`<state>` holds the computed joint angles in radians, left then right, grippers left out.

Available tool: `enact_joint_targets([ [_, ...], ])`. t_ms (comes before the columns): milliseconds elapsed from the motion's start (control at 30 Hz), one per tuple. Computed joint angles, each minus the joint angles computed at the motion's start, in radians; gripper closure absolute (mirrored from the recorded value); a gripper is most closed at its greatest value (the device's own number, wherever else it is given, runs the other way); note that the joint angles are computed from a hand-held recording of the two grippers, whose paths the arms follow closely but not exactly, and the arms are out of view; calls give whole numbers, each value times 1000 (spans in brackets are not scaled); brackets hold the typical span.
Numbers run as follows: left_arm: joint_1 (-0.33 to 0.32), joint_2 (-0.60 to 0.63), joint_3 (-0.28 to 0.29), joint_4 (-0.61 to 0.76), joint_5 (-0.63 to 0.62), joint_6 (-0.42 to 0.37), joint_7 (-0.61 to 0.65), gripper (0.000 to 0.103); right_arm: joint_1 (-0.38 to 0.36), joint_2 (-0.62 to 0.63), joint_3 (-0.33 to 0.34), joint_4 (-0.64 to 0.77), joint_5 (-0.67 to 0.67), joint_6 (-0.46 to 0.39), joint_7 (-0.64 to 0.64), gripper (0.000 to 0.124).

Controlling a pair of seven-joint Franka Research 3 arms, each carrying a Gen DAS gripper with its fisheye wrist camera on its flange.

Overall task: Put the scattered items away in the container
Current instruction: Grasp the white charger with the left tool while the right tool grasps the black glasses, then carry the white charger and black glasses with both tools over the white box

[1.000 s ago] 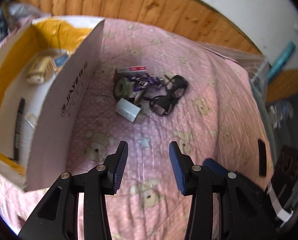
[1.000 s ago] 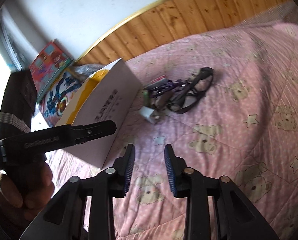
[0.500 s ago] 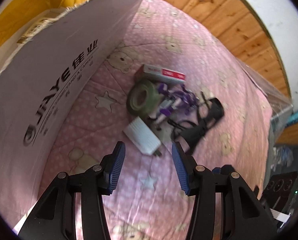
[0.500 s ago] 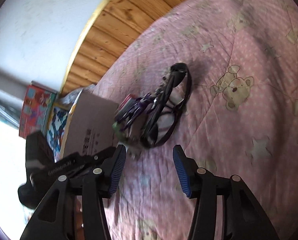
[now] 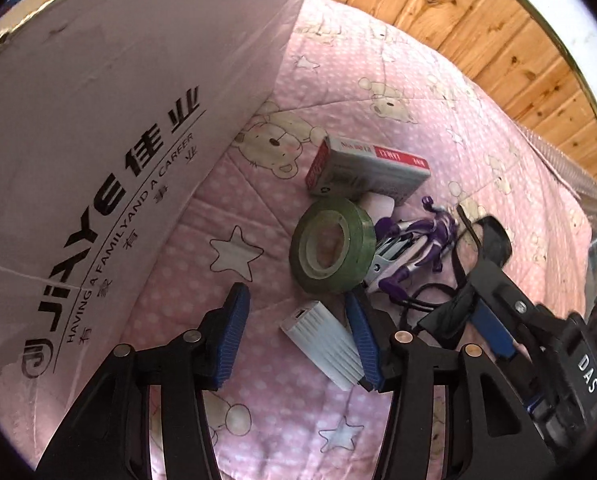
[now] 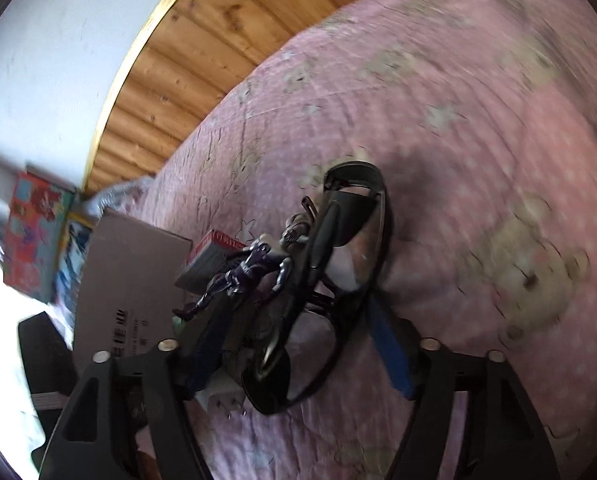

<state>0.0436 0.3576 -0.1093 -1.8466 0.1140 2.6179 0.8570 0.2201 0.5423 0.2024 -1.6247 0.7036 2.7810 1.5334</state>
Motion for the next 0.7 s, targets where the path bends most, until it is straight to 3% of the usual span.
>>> enact_joint_targets([
  [67, -21, 1, 16, -1, 53, 3, -8, 49, 52, 17, -53, 28, -96, -6, 39, 52],
  [133, -35, 1, 24, -4, 95, 8, -14, 51, 88, 25, -96, 38, -193, -7, 89, 78],
  [167, -37, 0, 24, -6, 108, 9, -8, 58, 66, 31, -70, 40, -169, -2, 56, 81],
  [200, -37, 0, 22, -8, 117, 13, 1, 66, 47, 31, -51, 35, -156, 5, 39, 82],
  [233, -36, -2, 20, -12, 120, 17, 9, 69, 44, 30, -47, 31, -158, 7, 32, 82],
  [467, 5, -19, -22, -42, 31, 61, 99, 77, 10, -5, -7, -26, -100, 39, -22, 84],
  [700, -9, -63, -23, -91, 9, 85, 134, 80, -13, -90, 15, -135, -20, 76, -83, 84],
])
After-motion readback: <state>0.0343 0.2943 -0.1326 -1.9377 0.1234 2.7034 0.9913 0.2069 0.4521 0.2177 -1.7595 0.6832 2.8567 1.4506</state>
